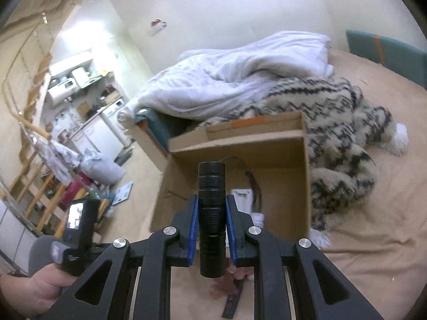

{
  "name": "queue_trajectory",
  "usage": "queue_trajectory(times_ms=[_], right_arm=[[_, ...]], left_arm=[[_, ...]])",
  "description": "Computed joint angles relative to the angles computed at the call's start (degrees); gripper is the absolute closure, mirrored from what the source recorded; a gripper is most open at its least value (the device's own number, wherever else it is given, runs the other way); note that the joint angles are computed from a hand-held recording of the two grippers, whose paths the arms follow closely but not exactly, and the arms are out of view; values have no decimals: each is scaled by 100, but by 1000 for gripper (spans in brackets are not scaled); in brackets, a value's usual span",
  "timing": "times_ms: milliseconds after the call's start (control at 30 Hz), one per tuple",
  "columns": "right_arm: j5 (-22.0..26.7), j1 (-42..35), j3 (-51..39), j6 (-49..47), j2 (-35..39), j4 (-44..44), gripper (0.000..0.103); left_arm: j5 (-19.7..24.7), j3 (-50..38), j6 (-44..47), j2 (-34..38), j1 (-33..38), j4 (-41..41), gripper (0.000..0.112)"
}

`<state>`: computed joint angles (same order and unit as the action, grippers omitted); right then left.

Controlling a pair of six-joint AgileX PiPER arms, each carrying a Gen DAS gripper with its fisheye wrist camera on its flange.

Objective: Organize rigid objects
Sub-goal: 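Grasp the gold battery with left tool while right tool holds the flashlight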

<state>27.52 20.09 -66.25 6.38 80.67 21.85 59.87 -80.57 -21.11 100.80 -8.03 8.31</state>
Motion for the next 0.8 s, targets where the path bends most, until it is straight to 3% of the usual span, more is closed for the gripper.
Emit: queue_trajectory(times_ms=[267,367,600,800], right_arm=[[-156,-94,-32,-730,143,849,82],[-110,-194,-82,-963,215,1133,82],[57,-491,-4,-1551,220,1909,82],[180,-625,27,-2007,225,2447,82]], left_arm=[[-117,-69,590,172,-200,-667,51],[77,-379,809,566,-356,-1131,58],[243,-1330,1051,1638,-715,-1454,58],[431,-1815,1733,2058,-664,-1974,58]])
